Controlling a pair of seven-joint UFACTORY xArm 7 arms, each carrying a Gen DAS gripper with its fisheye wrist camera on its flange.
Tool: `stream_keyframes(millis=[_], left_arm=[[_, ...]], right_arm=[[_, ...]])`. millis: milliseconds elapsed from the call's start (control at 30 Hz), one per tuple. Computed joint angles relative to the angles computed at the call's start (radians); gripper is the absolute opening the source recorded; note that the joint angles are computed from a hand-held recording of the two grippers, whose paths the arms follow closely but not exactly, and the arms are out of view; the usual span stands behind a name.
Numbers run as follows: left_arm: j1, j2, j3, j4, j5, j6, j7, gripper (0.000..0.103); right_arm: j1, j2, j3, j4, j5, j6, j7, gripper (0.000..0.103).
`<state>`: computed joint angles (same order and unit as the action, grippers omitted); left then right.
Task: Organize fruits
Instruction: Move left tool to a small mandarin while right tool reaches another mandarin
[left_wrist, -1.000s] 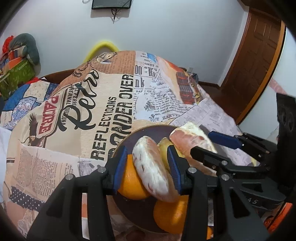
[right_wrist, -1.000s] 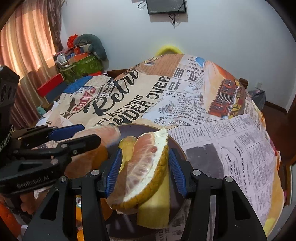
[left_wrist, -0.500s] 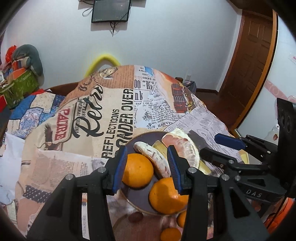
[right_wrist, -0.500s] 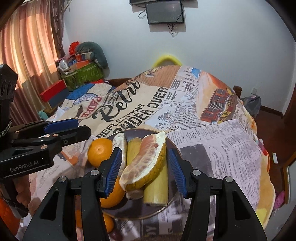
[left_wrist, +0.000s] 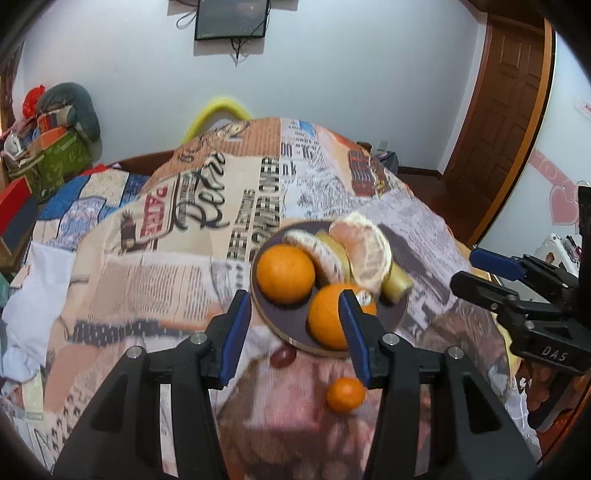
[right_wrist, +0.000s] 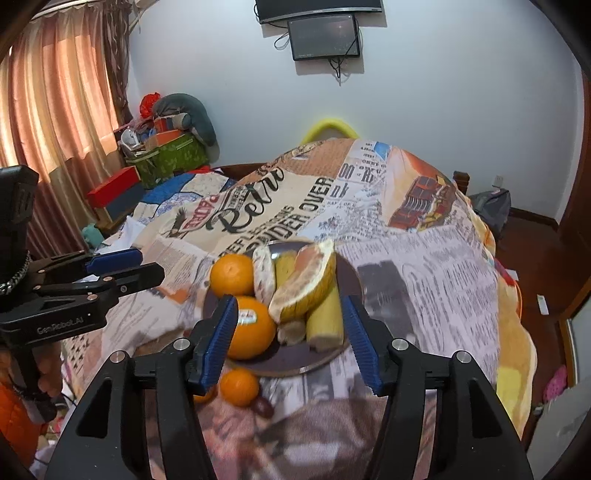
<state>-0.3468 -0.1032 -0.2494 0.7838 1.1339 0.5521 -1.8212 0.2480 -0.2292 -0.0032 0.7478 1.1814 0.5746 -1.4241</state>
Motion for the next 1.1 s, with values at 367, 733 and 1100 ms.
stream_keyframes(millis=[367, 733, 1100], left_arm=[[-0.036, 0.032, -0.015, -0.049, -0.049, -0.030, -0.022, 0.055], [-0.097, 0.167, 0.037, -0.001, 0.001, -0.097, -0.074, 0.055], [-0.111, 0.235, 0.114, 0.036, 0.138, -0.253, -0.150, 0.033]], right_arm=[[-0.014, -0.061, -0.025, -0.135, -0.038, 0.027, 0.032, 0.059], [-0.013, -0.041, -0.027, -0.186, -0.070, 0.018, 0.074, 0.059], [0.004, -0.002, -0.007, -0.148, -0.037, -0.002, 0.043, 0.059]])
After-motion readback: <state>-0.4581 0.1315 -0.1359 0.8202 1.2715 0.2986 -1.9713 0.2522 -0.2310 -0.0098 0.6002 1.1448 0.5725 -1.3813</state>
